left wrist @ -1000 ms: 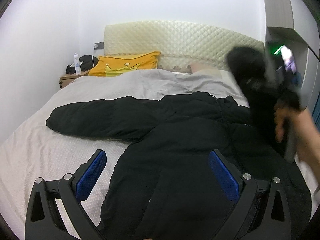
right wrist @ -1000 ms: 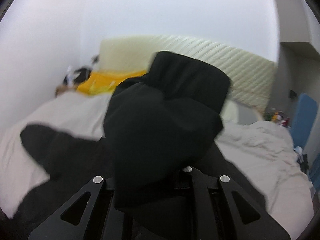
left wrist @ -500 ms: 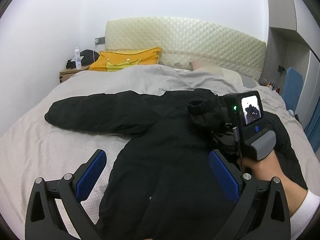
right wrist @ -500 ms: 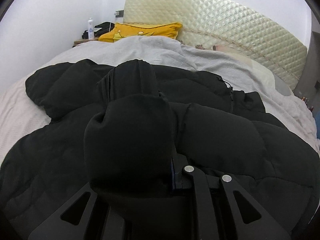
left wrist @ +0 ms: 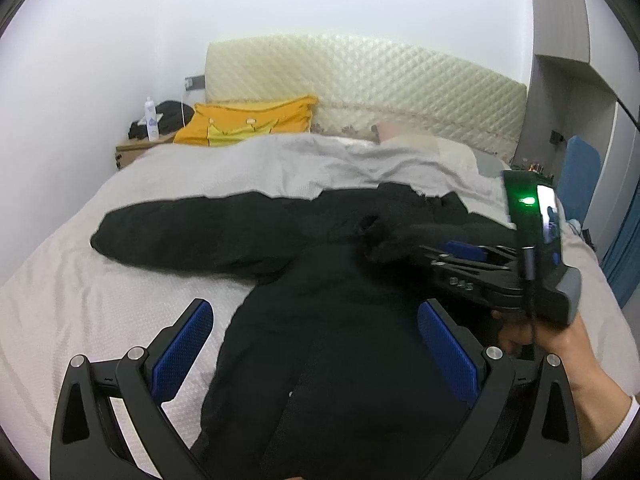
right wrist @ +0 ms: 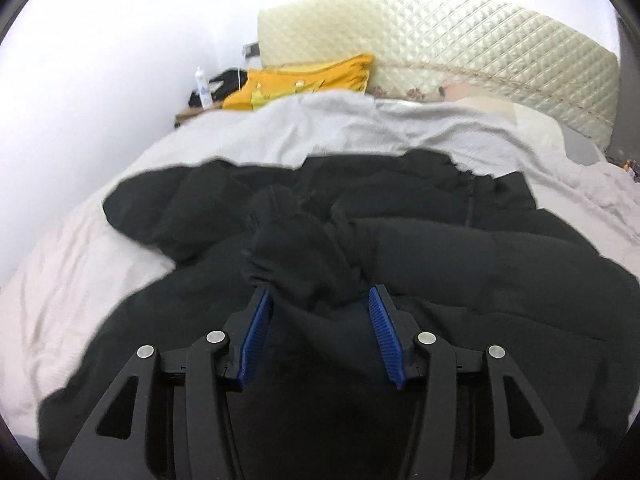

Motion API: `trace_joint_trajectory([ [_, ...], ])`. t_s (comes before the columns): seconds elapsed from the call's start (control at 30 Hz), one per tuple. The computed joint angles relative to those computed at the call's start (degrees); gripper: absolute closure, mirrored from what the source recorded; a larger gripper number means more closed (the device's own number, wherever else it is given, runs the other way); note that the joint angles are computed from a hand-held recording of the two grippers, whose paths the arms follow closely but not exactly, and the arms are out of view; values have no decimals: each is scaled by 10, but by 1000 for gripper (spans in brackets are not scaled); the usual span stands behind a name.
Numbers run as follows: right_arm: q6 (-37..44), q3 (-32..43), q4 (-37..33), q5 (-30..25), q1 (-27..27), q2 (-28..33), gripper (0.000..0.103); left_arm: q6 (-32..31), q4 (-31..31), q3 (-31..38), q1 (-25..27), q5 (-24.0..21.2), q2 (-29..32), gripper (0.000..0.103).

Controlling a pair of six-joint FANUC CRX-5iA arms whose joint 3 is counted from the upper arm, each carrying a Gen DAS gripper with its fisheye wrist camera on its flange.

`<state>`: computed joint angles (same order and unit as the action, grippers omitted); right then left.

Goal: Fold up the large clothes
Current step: 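Lay the sleeve on the jacket body and open the right gripper, then reach the left gripper to the other sleeve cuff and grasp it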

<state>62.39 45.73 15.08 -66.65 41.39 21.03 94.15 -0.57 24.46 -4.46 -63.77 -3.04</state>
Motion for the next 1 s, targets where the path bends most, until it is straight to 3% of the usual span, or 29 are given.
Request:
trace_joint_trajectory([
  [0.3,-69,24,116,-64,27,-56,55,1,8,92,-33,-51,4,1],
  [0.7,-205,-99,302,-94,123,-205,55,26,-30,215,-108,-124,27,1],
  [1.0,-278,-198,400,-108,212,-280,55,34,-57,219,-151,-125,10,1],
])
